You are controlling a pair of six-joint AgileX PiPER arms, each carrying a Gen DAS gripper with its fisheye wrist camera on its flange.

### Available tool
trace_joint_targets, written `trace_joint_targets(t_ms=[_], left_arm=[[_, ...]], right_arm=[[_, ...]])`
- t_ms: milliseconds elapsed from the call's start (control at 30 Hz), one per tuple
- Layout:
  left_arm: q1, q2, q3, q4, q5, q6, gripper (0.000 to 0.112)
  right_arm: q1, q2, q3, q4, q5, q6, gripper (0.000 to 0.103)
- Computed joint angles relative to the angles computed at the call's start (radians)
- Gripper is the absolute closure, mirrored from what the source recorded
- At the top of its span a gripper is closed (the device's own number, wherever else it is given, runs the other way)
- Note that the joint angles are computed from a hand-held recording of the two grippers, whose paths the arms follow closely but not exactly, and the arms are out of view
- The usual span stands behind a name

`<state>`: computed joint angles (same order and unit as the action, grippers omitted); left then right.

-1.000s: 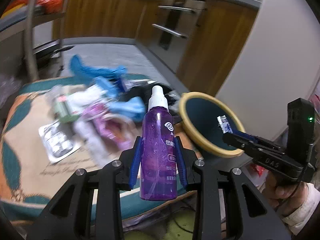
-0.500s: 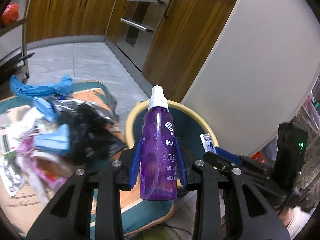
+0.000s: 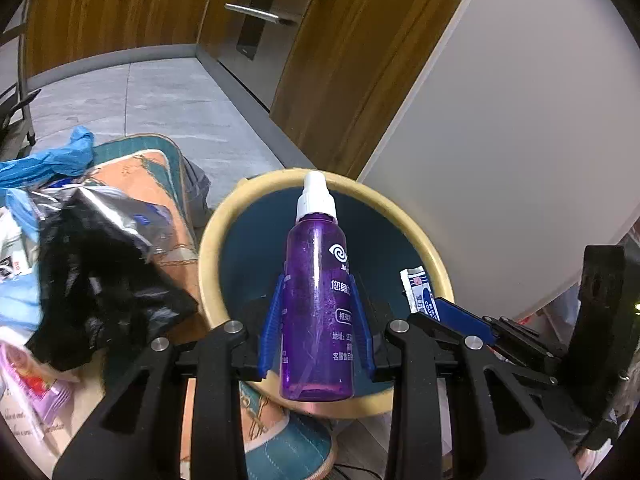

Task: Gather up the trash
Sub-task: 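Carry both items over the teal bin and open both grippers to drop them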

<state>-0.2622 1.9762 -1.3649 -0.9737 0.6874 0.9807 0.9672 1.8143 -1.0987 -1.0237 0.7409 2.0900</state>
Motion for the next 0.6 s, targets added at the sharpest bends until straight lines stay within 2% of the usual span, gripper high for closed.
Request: trace_joint_targets(t_ms=[300, 367, 500, 600], left_arm=[[-0.039, 0.082, -0.061, 0.105, -0.021, -0.089, 0.081], [-0.040, 0.098, -0.071, 0.127, -0.014, -0.112, 0.081], [-0.038, 0.123, -0.086, 0.160, 0.010, -0.141, 0.081], [-0.029, 0.123, -0.087, 0.148, 0.023, -0.138, 0.076]], right_arm=[[-0.052, 0.045, -0.013, 0.098, -0.074, -0.094, 0.070], [-0.054, 0.057, -0.028, 0.117, -0.074, -0.122, 0.069], [-0.054, 0.067, -0.045, 0.136, -0.067, -0.144, 0.061], [-0.048, 0.060, -0.042, 0.132, -0.049, -0.126, 0.060]])
